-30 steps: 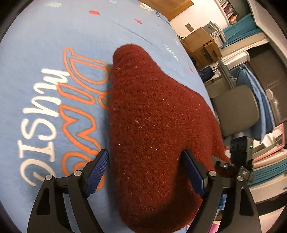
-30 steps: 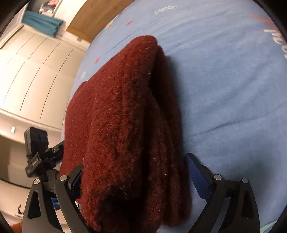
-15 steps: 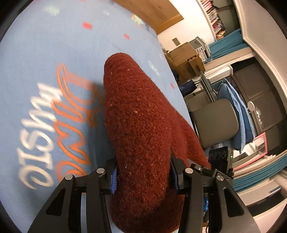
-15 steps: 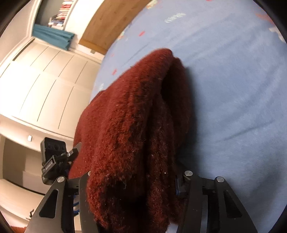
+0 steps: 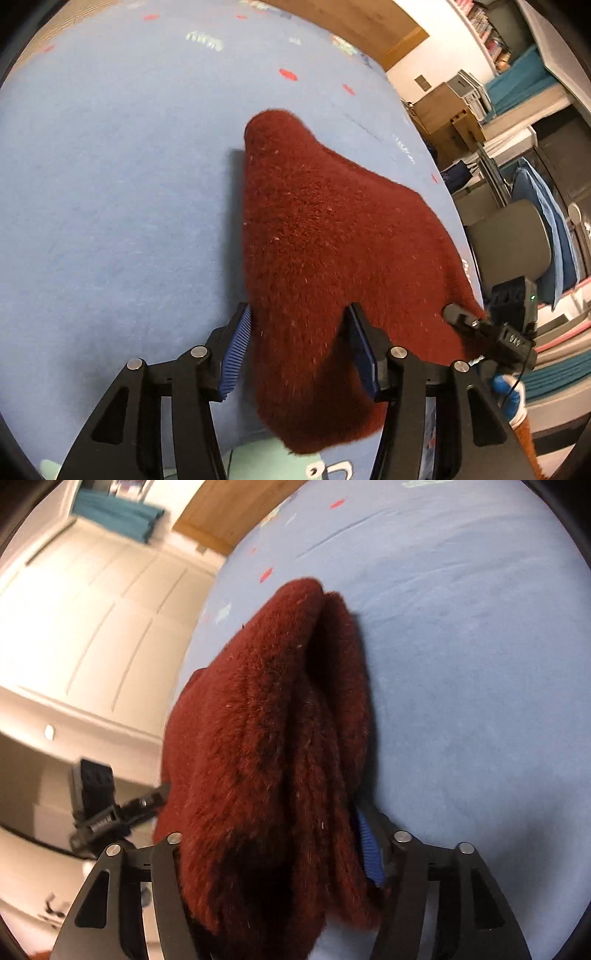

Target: Fold small clothes

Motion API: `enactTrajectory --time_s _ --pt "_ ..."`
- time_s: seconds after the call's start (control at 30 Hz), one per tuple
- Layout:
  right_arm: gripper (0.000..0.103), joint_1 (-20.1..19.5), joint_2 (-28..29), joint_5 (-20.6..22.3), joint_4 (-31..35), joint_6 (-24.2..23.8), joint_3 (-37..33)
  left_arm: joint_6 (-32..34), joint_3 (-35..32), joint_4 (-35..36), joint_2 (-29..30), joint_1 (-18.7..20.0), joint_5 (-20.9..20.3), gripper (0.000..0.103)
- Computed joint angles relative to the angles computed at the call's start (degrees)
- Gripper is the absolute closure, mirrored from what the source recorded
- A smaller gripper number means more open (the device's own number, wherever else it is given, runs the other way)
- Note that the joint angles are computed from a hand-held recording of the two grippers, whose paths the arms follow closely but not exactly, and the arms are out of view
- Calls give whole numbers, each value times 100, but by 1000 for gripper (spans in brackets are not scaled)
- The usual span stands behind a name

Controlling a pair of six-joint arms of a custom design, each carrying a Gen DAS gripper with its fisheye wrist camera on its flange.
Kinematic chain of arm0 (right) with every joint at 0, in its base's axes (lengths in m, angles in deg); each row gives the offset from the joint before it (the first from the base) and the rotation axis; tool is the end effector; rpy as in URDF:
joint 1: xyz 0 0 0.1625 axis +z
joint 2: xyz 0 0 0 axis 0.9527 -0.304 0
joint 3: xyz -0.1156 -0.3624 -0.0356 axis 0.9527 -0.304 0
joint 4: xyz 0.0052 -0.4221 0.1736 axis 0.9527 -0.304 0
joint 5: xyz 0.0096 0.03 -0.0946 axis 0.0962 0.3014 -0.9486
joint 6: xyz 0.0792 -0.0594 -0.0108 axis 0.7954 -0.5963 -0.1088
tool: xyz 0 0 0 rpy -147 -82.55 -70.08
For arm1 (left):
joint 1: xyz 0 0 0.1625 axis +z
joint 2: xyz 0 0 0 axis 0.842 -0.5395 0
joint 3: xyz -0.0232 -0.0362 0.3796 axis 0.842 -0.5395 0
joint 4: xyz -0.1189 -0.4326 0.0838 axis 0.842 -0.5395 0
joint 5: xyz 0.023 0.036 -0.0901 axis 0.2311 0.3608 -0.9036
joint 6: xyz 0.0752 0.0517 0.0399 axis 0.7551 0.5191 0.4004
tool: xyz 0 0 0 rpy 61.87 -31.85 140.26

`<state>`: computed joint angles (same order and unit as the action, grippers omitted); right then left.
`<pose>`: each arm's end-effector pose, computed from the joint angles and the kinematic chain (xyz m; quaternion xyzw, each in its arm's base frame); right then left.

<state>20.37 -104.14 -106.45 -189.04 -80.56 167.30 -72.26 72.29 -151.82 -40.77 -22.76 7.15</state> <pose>0.1583 -0.3952 0.1961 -0.0613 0.9861 -0.1518 0.0300 -0.1453 -0.3188 0.2465 0.0635 0.9674 -0.2141 0.1194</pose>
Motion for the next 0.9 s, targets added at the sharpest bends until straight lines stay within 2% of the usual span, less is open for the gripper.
enactTrajectory --time_s 0.13,0.2,0.3,0.33,0.37,0.4,0.43,0.5,0.53,0.63,0.7,0.83,0.87,0.9 --pt "36 -85 -524 188 58 41 152 -238 -56 1110 -182 -642 386 56" --pt "36 -25 -582 -70 44 120 172 -446 -26 1545 -196 -948 522 56" --pt "34 -43 -572 -176 -73 346 278 -660 49 1835 -264 -1178 575 55" --pt "32 -79 -579 -188 -103 378 313 -688 121 1736 -199 -1196 583 54" --pt "29 -63 -574 -365 -172 420 364 -732 159 1770 -265 -1214 553 54" --pt "25 60 -488 -738 -236 418 370 -727 196 1707 -240 -1191 542 53" --pt "25 179 -234 -994 -329 382 248 -720 201 1678 -171 -1164 569 52" --pt "25 317 -149 -1321 -544 343 305 -565 67 1278 497 -1033 798 48" --pt "24 390 -99 -1453 -575 381 285 -633 21 1277 630 -1000 850 47" --pt "24 739 127 -1918 -535 663 114 -1010 -22 1413 554 -1104 866 47" --pt "24 900 23 -2017 -477 821 92 -1204 -56 1746 425 -1279 909 48" --pt "24 1069 -585 -2323 -104 983 330 -1774 -87 2401 85 -1658 836 48" --pt "24 1185 -595 -2417 -116 1117 372 -1813 -126 2337 244 -1673 916 48" --pt "24 1271 -748 -2504 -42 1238 445 -1961 -144 2514 163 -1786 875 48"
